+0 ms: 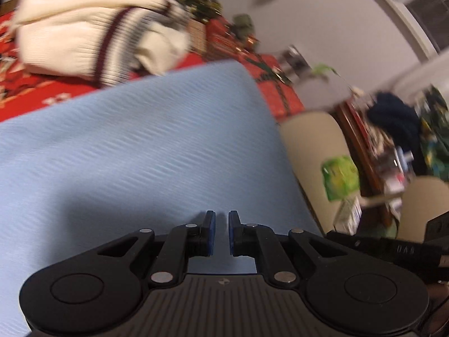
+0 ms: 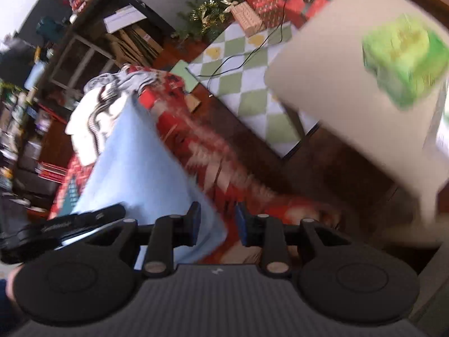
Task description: Fold clothes
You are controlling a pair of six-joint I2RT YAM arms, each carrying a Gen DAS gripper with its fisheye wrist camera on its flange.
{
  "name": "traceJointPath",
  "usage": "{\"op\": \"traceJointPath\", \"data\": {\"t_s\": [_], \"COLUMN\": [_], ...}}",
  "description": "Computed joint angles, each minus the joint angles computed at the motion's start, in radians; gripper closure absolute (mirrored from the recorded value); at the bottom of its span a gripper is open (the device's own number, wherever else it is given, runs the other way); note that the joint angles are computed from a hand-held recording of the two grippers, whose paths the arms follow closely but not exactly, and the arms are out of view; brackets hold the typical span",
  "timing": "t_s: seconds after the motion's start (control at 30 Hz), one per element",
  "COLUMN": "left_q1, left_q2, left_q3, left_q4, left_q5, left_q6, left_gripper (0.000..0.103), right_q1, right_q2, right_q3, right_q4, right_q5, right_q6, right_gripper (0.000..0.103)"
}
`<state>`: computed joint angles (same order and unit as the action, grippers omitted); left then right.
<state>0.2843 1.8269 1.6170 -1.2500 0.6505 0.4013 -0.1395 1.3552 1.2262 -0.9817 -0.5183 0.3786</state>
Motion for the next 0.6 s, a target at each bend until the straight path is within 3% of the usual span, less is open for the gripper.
{"op": "traceJointPath", "data": {"t_s": [0.13,0.3,0.6], "left_q1": [-0.045,-0.058,-0.059], "left_q2": [-0.033,-0.048,-0.105], "left_q3": [-0.049,-0.08,-0.133], "left_q4": [0.01,0.025,0.003], "left_q5": [-0.011,-0.031,-0.006], "left_q6": [0.02,0.004,0.014], "left_gripper": [0.095,0.095,0.095], "right_q1": [0.058,0.13,0.075], "right_q2": [-0.105,-0.148,-0.234], "right_q3": [-0.127,-0.228,-0.289], "right_q4": [0.061,0.202,0.301], "right_q5": [0.0,0.116,0.078], "right_q6": [0.052,0.18,0.222], "right_gripper": [0.066,0.065,0.061]}}
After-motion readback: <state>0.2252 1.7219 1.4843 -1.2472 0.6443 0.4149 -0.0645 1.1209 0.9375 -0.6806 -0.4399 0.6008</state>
